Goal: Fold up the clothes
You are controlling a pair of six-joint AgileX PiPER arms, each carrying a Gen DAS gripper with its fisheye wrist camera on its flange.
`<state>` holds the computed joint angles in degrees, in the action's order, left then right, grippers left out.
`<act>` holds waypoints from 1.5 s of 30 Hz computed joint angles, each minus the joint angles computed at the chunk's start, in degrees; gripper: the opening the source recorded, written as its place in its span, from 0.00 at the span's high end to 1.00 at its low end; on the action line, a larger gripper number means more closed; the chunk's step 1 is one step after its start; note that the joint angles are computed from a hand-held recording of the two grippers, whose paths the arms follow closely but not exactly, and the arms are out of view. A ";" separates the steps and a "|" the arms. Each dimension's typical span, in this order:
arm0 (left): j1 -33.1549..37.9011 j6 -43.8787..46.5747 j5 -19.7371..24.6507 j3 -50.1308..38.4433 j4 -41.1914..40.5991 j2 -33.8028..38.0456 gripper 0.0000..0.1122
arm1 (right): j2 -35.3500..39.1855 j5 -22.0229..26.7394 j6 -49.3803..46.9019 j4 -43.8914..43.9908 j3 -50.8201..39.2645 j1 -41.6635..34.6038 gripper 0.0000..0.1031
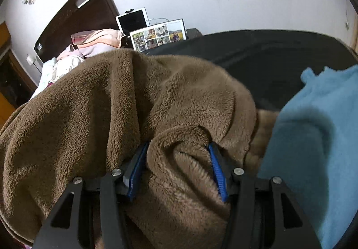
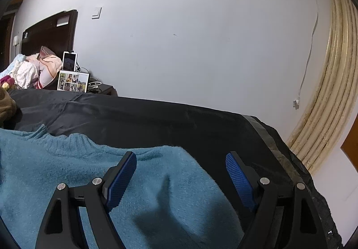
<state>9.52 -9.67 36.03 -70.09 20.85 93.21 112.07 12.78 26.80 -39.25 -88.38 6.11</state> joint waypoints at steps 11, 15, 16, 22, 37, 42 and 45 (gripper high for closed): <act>8.20 0.45 0.67 2.69 8.04 -1.83 0.49 | 0.57 1.23 -1.73 1.01 -0.89 0.02 0.19; 13.67 1.50 0.28 3.13 8.52 -2.46 0.49 | 1.05 2.24 -3.08 2.24 -1.73 0.08 0.19; 15.08 2.81 -0.05 3.43 7.42 -2.86 0.49 | 1.09 2.34 -2.75 1.83 -1.75 0.15 0.19; 18.60 5.10 -1.06 6.85 8.02 -6.13 0.49 | 1.18 2.45 -3.74 2.94 -1.91 -0.05 0.19; 3.13 3.73 8.92 1.83 -7.14 -15.80 0.47 | 1.05 10.88 -42.45 45.84 -8.90 -3.26 0.19; -6.58 5.11 12.29 -5.31 -15.49 -10.71 0.45 | 4.04 25.07 -50.25 51.54 -19.16 -1.90 0.19; -10.93 5.58 12.49 -4.67 -19.04 -10.18 0.45 | 7.61 31.39 -50.06 49.60 -26.29 0.23 0.19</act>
